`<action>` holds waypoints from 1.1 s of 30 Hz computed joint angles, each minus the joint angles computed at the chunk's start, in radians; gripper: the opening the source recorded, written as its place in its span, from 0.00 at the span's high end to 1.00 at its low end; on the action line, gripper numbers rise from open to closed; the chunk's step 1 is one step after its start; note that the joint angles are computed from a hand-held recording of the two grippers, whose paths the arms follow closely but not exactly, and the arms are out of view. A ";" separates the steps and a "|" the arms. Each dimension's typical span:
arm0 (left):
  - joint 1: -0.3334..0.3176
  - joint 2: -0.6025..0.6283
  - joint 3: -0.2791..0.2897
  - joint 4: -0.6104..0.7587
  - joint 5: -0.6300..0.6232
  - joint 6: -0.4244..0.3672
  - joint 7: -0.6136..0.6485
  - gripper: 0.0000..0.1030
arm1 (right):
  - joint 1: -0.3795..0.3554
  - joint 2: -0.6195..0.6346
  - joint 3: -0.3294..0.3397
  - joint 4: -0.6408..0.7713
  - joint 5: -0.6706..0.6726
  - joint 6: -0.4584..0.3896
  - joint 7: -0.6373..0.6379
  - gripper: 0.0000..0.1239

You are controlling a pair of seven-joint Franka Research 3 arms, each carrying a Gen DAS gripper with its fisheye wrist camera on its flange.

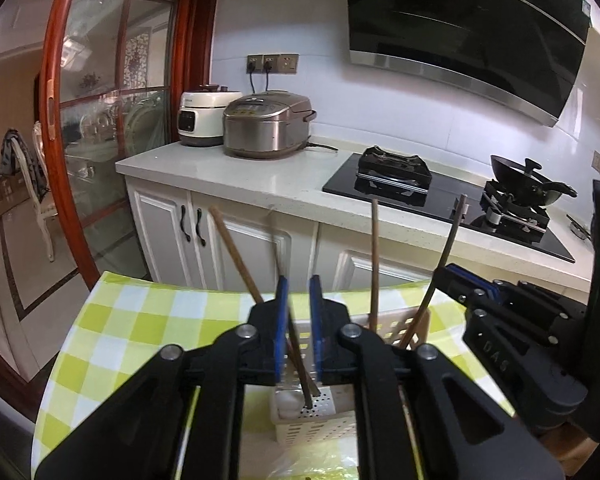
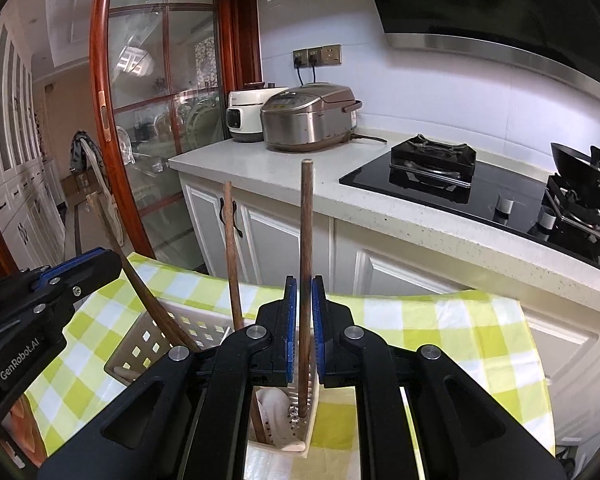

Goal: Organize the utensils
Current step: 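Lower the right tool's chopstick into the caddy and open while the left gripper releases its chopstick, then move both tools back from the caddy to the chopsticks on the cloth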

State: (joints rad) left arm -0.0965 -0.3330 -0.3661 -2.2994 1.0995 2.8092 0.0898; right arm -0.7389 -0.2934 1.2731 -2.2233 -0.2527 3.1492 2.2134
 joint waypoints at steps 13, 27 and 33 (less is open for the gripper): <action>0.027 -0.145 -0.051 -0.106 0.060 -0.059 -0.148 0.34 | 0.293 -0.080 -0.288 -0.138 0.082 0.065 -0.014 0.74; -0.044 -0.389 -0.106 -0.324 -0.024 -0.142 -0.195 0.05 | 0.545 -0.231 -0.418 -0.385 0.258 0.097 -0.045 0.56; -0.100 -0.449 -0.119 -0.427 -0.111 -0.158 -0.179 0.05 | 0.573 -0.246 -0.384 -0.454 0.281 0.084 -0.006 0.55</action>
State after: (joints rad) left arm -0.1962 -0.7825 -0.4853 -2.7264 0.9890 2.6509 -0.0895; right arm -0.1661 -0.5390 0.8890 -2.6769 0.0279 3.2337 2.2069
